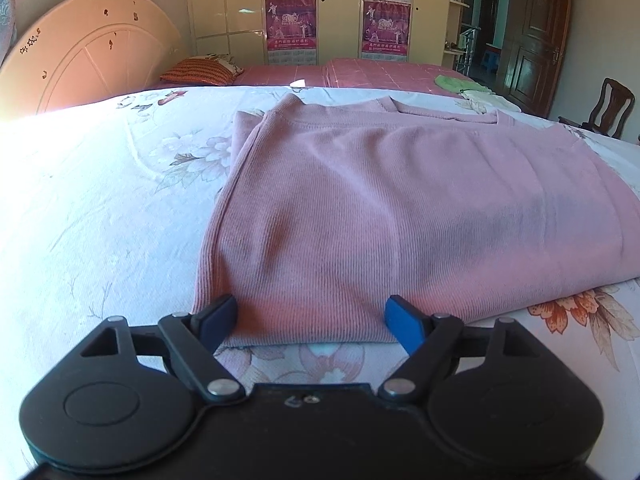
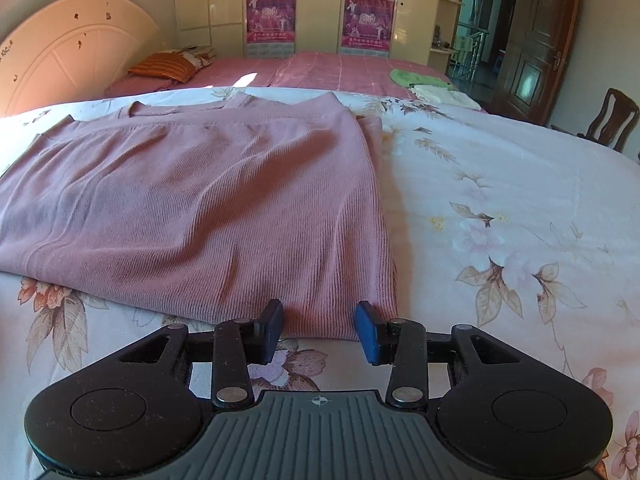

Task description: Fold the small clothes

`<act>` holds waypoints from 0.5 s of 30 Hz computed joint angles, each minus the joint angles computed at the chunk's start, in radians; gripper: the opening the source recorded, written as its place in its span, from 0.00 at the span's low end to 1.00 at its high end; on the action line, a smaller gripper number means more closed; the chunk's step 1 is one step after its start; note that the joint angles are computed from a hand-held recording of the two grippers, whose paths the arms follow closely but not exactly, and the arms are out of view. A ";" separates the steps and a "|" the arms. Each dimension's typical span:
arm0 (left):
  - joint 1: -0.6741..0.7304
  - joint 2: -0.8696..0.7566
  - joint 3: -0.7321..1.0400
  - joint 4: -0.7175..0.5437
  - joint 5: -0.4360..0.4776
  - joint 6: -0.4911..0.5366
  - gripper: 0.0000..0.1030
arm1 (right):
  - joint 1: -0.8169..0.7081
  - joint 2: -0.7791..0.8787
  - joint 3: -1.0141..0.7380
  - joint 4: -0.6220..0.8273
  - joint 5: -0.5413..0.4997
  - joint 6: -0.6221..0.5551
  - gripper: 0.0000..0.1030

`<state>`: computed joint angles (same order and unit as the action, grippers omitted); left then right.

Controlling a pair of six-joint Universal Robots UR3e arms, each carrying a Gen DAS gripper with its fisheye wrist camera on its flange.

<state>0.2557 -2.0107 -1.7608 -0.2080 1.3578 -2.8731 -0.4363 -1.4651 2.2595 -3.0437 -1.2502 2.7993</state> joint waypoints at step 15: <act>0.218 0.235 -0.325 -0.011 -0.349 -0.352 0.58 | -0.114 -0.245 0.089 0.091 0.243 0.043 0.12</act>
